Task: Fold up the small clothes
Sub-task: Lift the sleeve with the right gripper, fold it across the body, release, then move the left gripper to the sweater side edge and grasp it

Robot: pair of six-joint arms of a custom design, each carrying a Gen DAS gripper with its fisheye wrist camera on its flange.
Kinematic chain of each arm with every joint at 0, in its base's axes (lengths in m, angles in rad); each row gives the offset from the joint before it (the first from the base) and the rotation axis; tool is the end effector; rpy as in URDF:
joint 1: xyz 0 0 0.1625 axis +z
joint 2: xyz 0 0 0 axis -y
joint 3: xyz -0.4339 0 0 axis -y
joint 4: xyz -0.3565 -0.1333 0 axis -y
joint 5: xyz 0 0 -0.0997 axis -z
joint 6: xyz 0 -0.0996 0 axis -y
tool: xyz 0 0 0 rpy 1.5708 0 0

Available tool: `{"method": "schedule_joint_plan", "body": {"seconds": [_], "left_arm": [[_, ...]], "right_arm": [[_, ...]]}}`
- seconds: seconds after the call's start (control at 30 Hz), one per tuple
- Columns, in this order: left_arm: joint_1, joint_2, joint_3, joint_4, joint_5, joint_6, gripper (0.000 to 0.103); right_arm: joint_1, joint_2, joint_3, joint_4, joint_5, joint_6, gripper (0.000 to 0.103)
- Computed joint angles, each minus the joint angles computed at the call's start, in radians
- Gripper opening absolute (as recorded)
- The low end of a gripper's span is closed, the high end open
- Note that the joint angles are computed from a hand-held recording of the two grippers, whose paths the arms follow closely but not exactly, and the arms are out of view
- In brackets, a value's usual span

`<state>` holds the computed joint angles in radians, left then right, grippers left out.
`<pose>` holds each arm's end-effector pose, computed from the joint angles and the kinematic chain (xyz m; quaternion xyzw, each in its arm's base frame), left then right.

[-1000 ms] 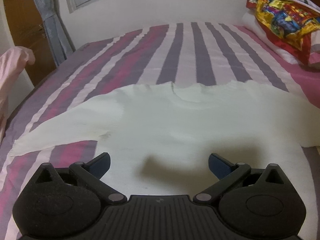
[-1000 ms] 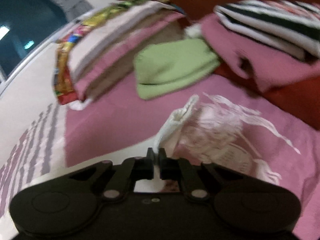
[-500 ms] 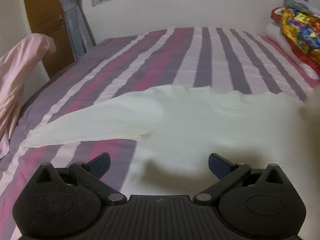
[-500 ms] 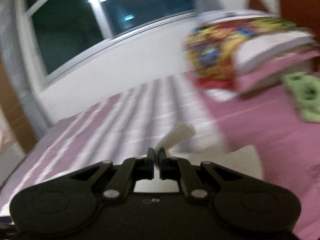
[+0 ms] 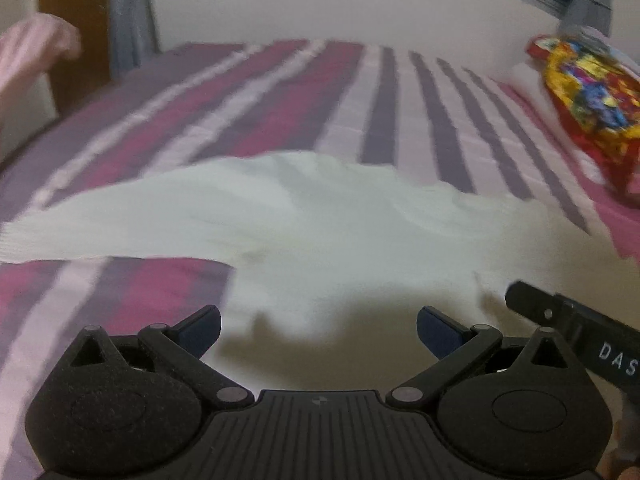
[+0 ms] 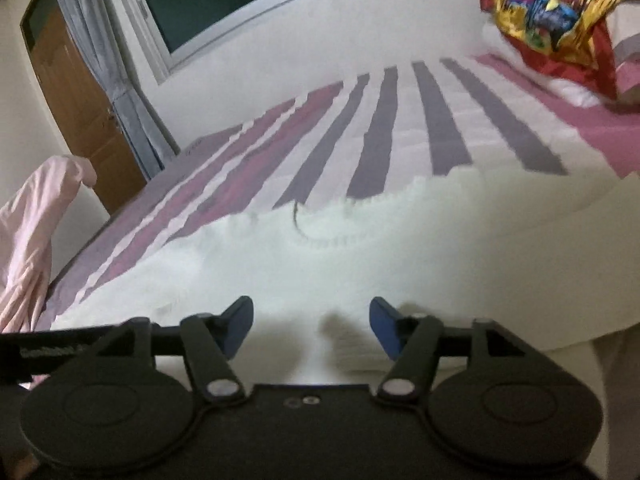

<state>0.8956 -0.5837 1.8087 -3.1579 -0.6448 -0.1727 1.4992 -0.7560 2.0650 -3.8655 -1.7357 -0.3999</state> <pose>-0.2072 -0.5993 0.0456 0.1409 0.8725 -0.3276 0.3342 0.0777 -0.5519 0.1447 0.1050 -0.8726 0.4415 0.1807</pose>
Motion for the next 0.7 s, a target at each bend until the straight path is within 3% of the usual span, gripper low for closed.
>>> {"method": "schedule_joint_plan", "body": {"seconds": [0.17,0.33,0.6,0.63,0.7], "left_arm": [[0.014,0.023,-0.047,0.067,-0.135,-0.040,0.103],[0.042,0.047,-0.093,0.070,-0.329,-0.110,0.103],[0.089,0.101,-0.155,0.079,-0.481,-0.242,0.101],[0.091,0.104,-0.156,0.075,-0.492,-0.258,0.083],[0.109,0.110,-0.176,0.103,-0.545,-0.285,0.067]], "right_arm": [[-0.007,-0.008,0.005,-0.063,-0.077,-0.009,0.064],[-0.050,-0.051,0.070,-0.139,-0.064,0.017,0.074],[-0.100,-0.089,0.117,-0.163,-0.037,0.038,0.077],[-0.104,-0.091,0.117,-0.162,-0.035,0.040,0.077],[-0.111,-0.092,0.116,-0.162,-0.031,0.045,0.077]]}}
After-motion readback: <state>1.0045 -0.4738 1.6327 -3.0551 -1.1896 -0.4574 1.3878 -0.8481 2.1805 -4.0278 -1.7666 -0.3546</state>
